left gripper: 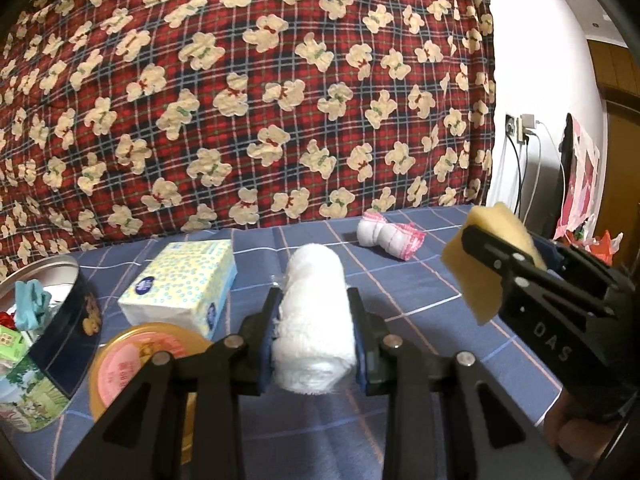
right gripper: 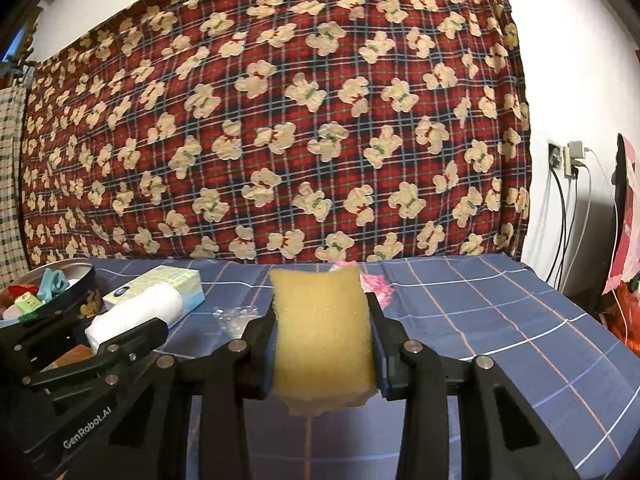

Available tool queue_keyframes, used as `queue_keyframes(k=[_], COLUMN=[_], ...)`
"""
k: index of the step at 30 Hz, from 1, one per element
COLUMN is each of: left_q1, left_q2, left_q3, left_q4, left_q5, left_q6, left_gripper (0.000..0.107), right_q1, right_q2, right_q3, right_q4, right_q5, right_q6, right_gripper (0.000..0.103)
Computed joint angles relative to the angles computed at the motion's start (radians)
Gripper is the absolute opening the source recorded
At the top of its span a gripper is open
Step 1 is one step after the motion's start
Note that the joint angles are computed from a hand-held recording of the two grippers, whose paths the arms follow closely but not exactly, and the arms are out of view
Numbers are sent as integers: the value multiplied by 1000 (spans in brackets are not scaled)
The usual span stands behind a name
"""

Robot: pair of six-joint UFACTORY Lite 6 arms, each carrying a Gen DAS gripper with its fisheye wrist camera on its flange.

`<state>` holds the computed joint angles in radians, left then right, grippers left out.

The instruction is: Organize soft objects

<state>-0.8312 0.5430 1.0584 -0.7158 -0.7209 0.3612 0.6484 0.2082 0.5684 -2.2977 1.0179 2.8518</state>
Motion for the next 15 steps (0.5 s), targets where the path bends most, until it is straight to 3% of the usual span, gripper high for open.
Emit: queue_keyframes(k=[15], left_q1=[81], left_q2=[-183], left_q3=[-264], left_q4=[91], left_q5=[-108], left_q6=[-118], left_gripper=[30], right_q1=[177], right_q2=[121], right_q3=[153], right_q4=[114], right_q5=[12], right_q6=[-23], right_gripper=[40])
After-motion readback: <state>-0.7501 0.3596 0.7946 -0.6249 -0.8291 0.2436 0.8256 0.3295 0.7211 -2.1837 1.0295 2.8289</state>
